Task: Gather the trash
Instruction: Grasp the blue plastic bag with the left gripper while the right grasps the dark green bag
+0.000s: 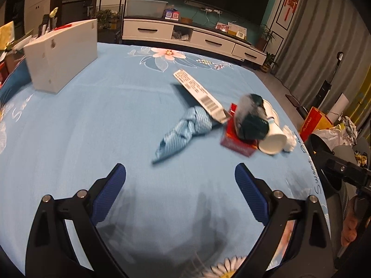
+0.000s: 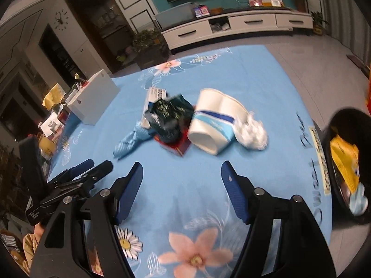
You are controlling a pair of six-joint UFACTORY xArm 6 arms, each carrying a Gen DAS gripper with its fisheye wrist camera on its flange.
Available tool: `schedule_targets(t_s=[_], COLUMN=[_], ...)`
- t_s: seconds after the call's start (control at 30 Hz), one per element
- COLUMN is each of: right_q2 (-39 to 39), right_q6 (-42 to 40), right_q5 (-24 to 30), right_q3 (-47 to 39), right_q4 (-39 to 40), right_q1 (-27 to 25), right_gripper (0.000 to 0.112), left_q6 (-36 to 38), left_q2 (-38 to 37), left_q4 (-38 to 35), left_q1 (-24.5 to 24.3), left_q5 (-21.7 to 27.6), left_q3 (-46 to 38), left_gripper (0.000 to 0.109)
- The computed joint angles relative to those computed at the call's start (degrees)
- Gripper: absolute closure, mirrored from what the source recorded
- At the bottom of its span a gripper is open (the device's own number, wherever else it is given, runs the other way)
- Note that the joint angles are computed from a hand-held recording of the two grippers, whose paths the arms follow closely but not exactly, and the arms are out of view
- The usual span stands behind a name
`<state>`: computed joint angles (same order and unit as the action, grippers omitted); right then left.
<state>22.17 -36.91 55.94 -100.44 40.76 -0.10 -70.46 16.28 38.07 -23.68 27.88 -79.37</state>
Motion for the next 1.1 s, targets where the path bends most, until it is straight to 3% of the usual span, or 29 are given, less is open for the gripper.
schedule_targets(t_s=[0.17, 0.53, 0.57, 0.63, 0.7, 0.8, 0.97, 1.1], right_q2=[4.17, 12.02, 12.36, 13.31, 13.92, 13.78, 12.64, 10.27], right_q6=[-0.43, -0.82, -0.74, -0.20, 0.75, 0.47, -0.57, -1.99], right_q5=[-1.38, -4.88, -5.70, -6.81, -7.45, -8.36, -7.91, -7.87], right_q3=[-5.37, -14.80, -14.93, -15.60, -16.00, -15.26, -14.07, -11.33], right_q4=[-0.74, -4.48, -5.46, -7.57, -9.81, -10.74, -8.54, -5.78], right_q1=[2.00, 6.69, 7.21, 7.99, 8.41, 8.60, 8.07, 7.48], right_gripper=[0.043, 0.043, 0.043, 0.051, 0.061, 0.070, 0.080, 0.082], left_q6=[4.37, 9.43, 10.33, 11.29, 12.76, 13.10, 11.83, 8.57], left_q2=[4.57, 11.07, 11.52, 12.19, 12.50, 12.56, 10.38, 6.97], left_q4=[-2.10, -5.55, -6.22, -7.06, -8.56, -8.62, -9.07, -7.23], left_q1=[1.54, 2.43, 2.44, 2.42, 2.39, 2.12, 1.89, 1.49], left_q5=[0.29, 1.72, 1.65, 2.14, 1.75, 1.37, -1.22, -3.43], left_q3=[-5.02, -12.17, -12.56, -13.30, -13.35, -13.19, -10.17, -6.19], left_gripper=[0.017, 0.048, 0.054, 0.065, 0.085, 0.096, 0.102, 0.102])
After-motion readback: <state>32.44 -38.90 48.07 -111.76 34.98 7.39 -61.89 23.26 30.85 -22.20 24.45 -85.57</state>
